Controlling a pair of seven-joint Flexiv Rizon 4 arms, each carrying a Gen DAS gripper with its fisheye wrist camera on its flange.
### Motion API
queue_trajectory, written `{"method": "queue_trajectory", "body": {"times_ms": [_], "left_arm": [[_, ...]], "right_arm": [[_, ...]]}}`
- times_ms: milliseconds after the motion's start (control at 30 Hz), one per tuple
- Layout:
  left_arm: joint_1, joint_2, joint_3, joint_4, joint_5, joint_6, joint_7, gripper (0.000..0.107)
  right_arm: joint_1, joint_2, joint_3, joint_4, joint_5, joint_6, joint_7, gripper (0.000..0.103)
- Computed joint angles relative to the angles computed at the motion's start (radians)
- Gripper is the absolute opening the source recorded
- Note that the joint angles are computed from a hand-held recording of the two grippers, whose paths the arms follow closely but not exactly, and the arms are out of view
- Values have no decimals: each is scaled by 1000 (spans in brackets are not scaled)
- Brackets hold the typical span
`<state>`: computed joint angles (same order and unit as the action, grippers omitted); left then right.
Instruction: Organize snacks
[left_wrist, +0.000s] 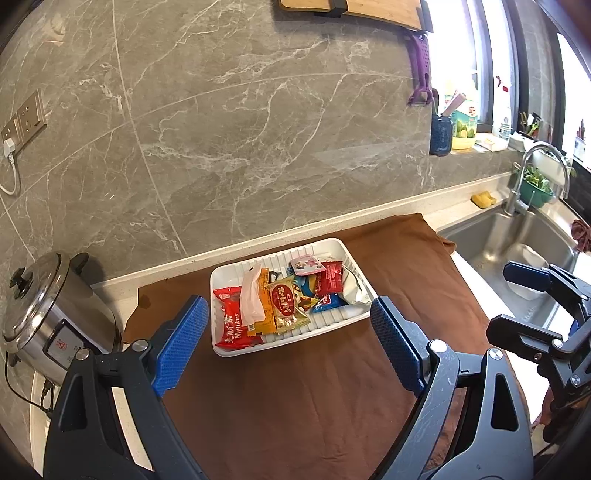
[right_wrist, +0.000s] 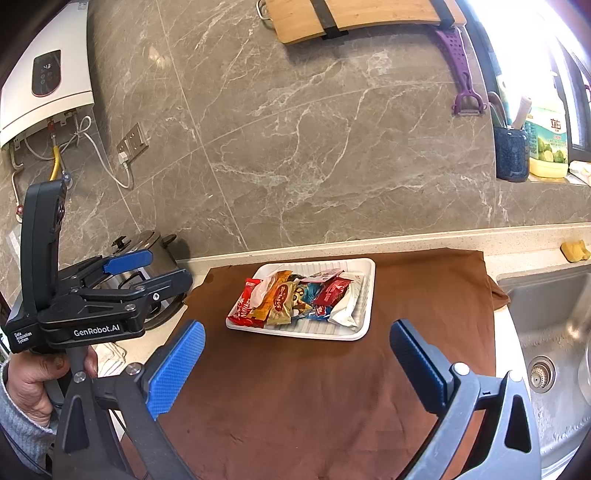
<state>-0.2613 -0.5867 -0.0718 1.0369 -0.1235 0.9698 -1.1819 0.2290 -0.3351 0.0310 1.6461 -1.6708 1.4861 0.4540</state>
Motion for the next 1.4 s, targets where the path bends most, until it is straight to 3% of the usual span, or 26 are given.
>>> {"method": "queue_trajectory", "body": {"times_ms": [633, 1067, 1400], "left_arm": [[6, 1, -4, -4, -14, -29, -6, 90], [-7, 9, 12, 15, 14, 40, -23, 90], [-107, 4, 166, -49, 274, 9, -259, 90]], "right_arm": [[4, 1, 1, 2, 7, -3, -6, 103], [3, 0, 0, 3, 10, 0, -5, 103], [6, 4, -2, 8, 6, -2, 10, 103]]}}
